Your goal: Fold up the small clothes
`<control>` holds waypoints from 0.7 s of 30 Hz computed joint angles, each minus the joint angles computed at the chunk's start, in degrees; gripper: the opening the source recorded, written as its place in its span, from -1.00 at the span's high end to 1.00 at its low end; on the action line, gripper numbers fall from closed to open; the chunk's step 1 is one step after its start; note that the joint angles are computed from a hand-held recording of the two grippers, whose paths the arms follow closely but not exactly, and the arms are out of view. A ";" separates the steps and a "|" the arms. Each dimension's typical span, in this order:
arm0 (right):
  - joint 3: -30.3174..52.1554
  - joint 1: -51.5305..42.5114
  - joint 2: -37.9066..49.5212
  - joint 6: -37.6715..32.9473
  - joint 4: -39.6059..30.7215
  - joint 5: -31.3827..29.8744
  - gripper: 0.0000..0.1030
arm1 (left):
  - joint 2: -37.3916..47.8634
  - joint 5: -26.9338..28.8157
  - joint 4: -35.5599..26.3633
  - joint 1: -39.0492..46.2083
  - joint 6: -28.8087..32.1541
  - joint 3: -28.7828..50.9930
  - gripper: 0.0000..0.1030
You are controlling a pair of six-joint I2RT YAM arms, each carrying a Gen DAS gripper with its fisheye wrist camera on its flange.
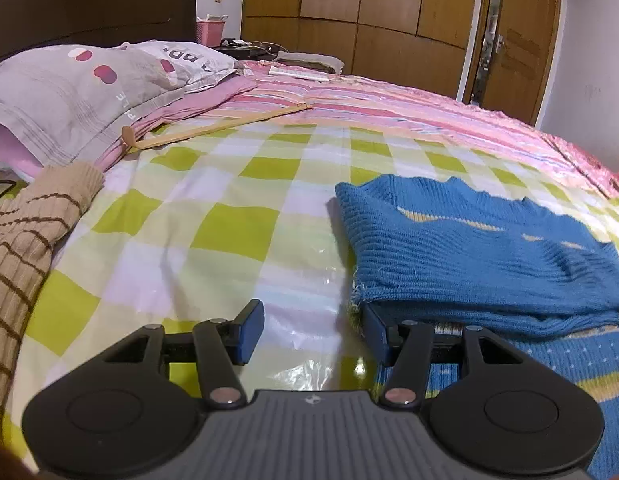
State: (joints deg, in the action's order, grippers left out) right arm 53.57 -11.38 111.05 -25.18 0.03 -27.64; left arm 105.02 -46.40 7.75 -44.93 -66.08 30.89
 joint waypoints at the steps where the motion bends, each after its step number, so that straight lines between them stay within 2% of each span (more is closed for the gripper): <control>1: -0.15 -0.48 0.02 -0.21 -0.30 -0.23 0.69 | 0.10 -0.23 -0.93 -0.30 -0.34 0.32 -0.16; 5: -1.14 -2.70 -2.07 -0.46 -2.70 -2.01 0.65 | -0.13 -0.61 -4.31 -1.64 -2.09 0.99 -0.16; 9: -2.39 -6.81 -4.37 -4.60 -6.99 -5.39 0.65 | -0.73 0.90 -7.41 -3.18 -3.35 1.59 -0.16; 16: -2.54 -14.96 -4.57 -13.11 -17.25 -8.74 0.65 | 0.44 1.99 -17.59 -9.56 -8.10 6.52 -0.16; 21: -2.38 -19.88 -4.54 -19.45 -23.60 -10.37 0.65 | -0.92 3.85 -25.98 -15.42 -14.91 8.68 -0.16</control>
State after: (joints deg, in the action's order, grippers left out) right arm 51.19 -31.26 106.50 -44.63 -23.57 -38.00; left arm 104.10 -42.55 -18.23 -60.35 -81.00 39.57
